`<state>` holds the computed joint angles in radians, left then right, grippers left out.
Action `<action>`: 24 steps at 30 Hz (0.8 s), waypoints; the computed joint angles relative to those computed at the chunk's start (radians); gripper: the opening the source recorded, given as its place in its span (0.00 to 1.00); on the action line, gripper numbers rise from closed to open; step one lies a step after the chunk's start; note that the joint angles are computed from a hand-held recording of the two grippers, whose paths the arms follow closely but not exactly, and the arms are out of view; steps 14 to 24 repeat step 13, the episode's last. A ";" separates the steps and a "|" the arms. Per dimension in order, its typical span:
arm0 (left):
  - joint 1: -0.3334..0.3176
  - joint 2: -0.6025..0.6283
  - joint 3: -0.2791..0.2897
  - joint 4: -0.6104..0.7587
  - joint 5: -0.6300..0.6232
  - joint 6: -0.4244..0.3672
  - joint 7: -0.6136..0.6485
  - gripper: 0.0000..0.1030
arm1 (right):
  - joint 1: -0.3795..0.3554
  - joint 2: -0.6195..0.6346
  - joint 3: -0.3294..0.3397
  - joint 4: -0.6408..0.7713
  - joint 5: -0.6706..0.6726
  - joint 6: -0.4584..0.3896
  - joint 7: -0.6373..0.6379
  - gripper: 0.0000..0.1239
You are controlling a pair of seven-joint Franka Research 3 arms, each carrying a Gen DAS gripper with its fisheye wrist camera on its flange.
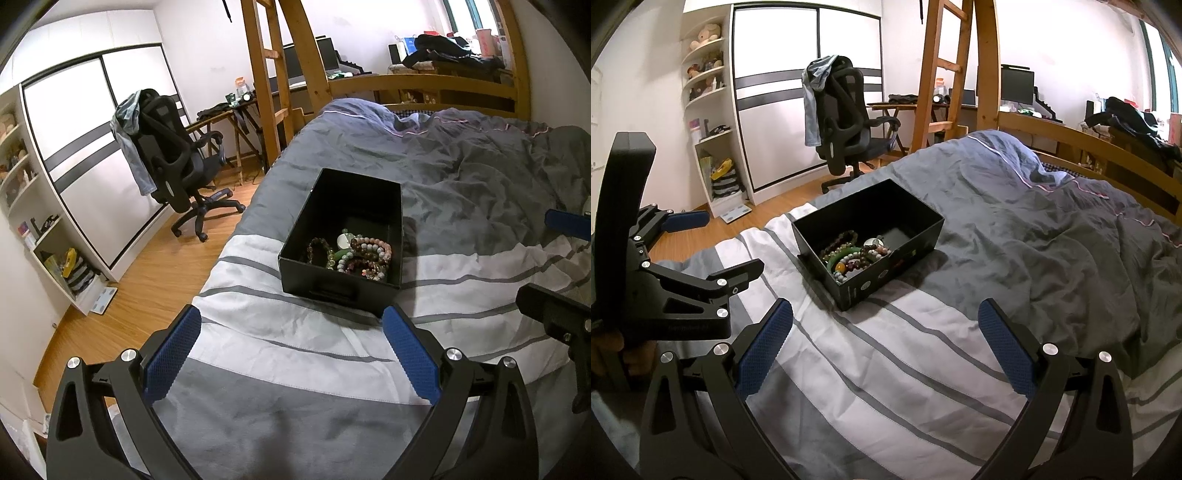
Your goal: Organize jewelry
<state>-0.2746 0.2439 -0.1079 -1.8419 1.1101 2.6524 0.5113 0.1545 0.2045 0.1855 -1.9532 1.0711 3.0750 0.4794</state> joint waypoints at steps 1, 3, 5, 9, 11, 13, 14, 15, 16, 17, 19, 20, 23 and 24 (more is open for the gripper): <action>-0.001 0.001 0.000 0.001 0.002 -0.001 0.000 0.94 | 0.000 0.000 -0.001 0.000 -0.002 -0.002 0.000 0.80; 0.000 -0.001 0.001 -0.002 0.005 0.002 0.001 0.94 | 0.000 -0.001 -0.002 -0.002 -0.008 -0.006 0.003 0.80; -0.001 0.001 0.000 0.000 0.002 0.000 0.002 0.94 | -0.001 -0.002 -0.002 -0.003 -0.008 -0.008 0.000 0.80; -0.002 0.003 -0.002 0.000 -0.003 0.001 0.011 0.94 | 0.003 0.000 -0.010 -0.002 -0.029 -0.015 0.014 0.80; -0.002 0.004 -0.002 0.001 -0.007 0.002 0.019 0.94 | 0.003 0.000 -0.011 -0.003 -0.037 -0.017 0.021 0.80; -0.003 0.006 -0.003 0.003 -0.010 0.002 0.027 0.94 | 0.004 0.001 -0.013 -0.003 -0.048 -0.019 0.031 0.80; -0.003 0.006 -0.003 0.003 -0.010 0.002 0.027 0.94 | 0.004 0.001 -0.013 -0.003 -0.048 -0.019 0.031 0.80; -0.003 0.006 -0.003 0.003 -0.010 0.002 0.027 0.94 | 0.004 0.001 -0.013 -0.003 -0.048 -0.019 0.031 0.80; -0.003 0.006 -0.003 0.003 -0.010 0.002 0.027 0.94 | 0.004 0.001 -0.013 -0.003 -0.048 -0.019 0.031 0.80; -0.003 0.006 -0.003 0.003 -0.010 0.002 0.027 0.94 | 0.004 0.001 -0.013 -0.003 -0.048 -0.019 0.031 0.80; -0.003 0.006 -0.003 0.003 -0.010 0.002 0.027 0.94 | 0.004 0.001 -0.013 -0.003 -0.048 -0.019 0.031 0.80; -0.003 0.006 -0.003 0.003 -0.010 0.002 0.027 0.94 | 0.004 0.001 -0.013 -0.003 -0.048 -0.019 0.031 0.80; -0.003 0.006 -0.003 0.003 -0.010 0.002 0.027 0.94 | 0.004 0.001 -0.013 -0.003 -0.048 -0.019 0.031 0.80; -0.003 0.006 -0.003 0.003 -0.010 0.002 0.027 0.94 | 0.004 0.001 -0.013 -0.003 -0.048 -0.019 0.031 0.80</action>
